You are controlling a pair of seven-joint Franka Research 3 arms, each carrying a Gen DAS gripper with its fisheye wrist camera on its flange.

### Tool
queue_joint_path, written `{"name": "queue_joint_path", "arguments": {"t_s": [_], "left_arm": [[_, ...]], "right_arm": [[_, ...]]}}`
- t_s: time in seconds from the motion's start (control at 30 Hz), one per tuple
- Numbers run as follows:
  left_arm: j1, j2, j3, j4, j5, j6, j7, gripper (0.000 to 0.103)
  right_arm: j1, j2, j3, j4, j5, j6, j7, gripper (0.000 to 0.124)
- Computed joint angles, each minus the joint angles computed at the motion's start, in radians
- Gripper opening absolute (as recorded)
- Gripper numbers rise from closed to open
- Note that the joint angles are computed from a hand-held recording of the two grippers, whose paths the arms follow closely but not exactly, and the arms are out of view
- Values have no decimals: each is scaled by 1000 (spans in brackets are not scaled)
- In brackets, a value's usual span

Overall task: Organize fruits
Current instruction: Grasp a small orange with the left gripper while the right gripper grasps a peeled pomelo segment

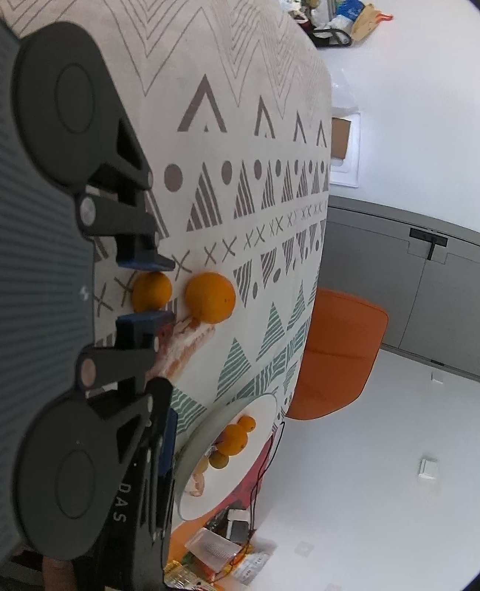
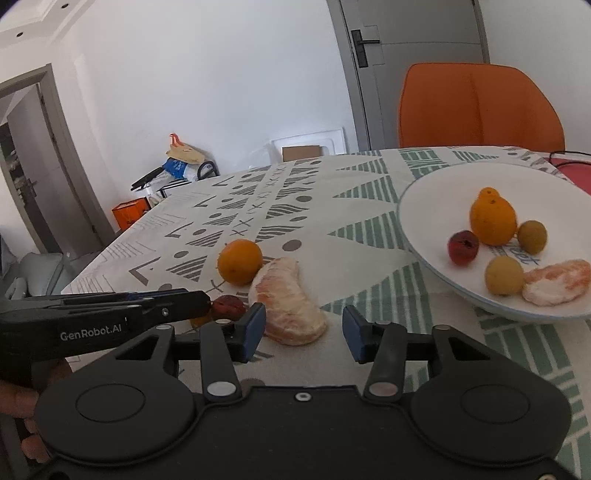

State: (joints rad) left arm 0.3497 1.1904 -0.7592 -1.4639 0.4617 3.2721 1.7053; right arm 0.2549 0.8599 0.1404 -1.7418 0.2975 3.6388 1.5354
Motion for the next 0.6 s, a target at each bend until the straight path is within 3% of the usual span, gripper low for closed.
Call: {"name": "queue_joint_path", "arguments": {"t_s": [0.3,0.6], "left_arm": [[-17,-42,50,-9,-25,6,-35,21],[-23,-72,79,-34,7,33,-91,21]], "right_arm": [[3,42,0,79,-17,-47,-20,46],[6,1,-3,13,-2,-33,-25,44]]}}
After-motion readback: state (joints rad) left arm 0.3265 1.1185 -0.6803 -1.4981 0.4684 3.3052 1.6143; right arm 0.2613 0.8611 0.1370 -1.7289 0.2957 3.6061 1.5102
